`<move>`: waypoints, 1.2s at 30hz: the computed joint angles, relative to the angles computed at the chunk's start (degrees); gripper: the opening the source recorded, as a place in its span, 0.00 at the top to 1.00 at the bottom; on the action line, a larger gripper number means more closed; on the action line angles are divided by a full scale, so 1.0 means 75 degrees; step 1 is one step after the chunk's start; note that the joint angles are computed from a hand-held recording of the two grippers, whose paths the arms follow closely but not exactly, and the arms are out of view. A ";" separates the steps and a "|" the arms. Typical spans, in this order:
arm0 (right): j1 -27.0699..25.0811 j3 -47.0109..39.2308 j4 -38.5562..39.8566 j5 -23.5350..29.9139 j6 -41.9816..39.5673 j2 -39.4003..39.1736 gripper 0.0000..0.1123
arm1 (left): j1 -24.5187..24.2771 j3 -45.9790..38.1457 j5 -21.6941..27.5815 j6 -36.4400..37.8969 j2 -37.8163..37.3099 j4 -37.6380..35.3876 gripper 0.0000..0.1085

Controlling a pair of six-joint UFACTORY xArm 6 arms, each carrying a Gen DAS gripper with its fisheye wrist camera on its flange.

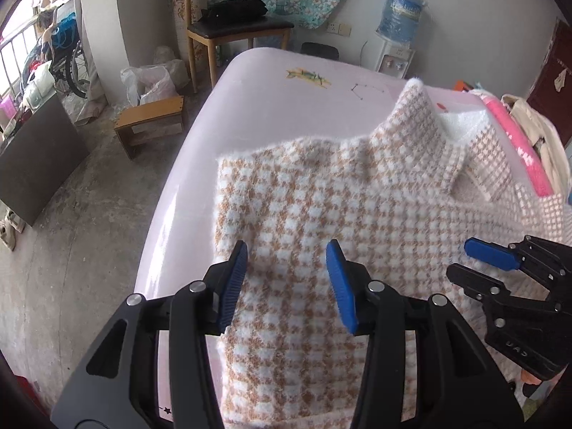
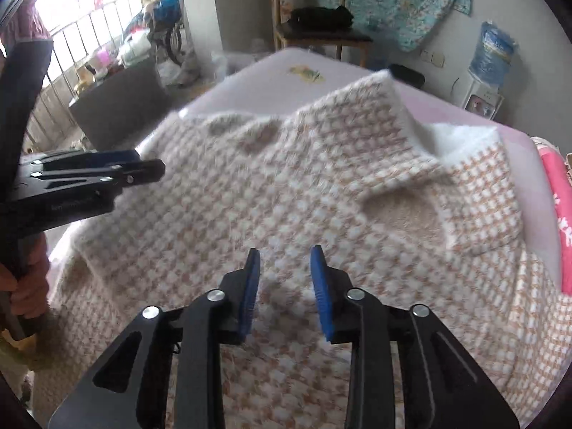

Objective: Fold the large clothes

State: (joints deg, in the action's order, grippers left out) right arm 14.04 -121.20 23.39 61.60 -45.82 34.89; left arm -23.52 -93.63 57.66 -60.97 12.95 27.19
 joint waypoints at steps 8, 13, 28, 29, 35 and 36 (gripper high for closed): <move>-0.0538 0.1657 0.0569 0.0125 -0.0207 -0.1656 0.53 | -0.0613 0.1336 -0.0794 0.0175 -0.1201 0.0500 0.52; -0.0866 0.2754 -0.0004 -0.0405 0.0029 -0.1997 0.44 | -0.1055 0.1805 -0.0690 0.0414 -0.1236 0.0172 0.50; -0.1676 0.2330 0.0099 -0.0356 0.1252 -0.1919 0.40 | -0.1207 0.0911 -0.0099 0.0342 -0.0784 0.0134 0.37; -0.1733 0.2376 0.0304 -0.0377 0.1182 -0.2034 0.40 | -0.1227 0.0734 -0.0059 0.0350 -0.0732 0.0228 0.35; -0.1931 0.2823 0.0138 -0.0705 0.1532 -0.2441 0.38 | -0.1309 -0.0692 0.0287 0.0529 0.0132 0.0296 0.25; -0.1954 0.2952 0.0049 -0.0789 0.1538 -0.2496 0.37 | -0.1334 -0.0933 0.0374 0.0560 0.0334 0.0271 0.25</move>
State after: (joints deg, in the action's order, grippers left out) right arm -0.61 -99.07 23.76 55.68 -34.29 16.17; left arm -33.53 -100.62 60.46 -56.77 15.46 29.22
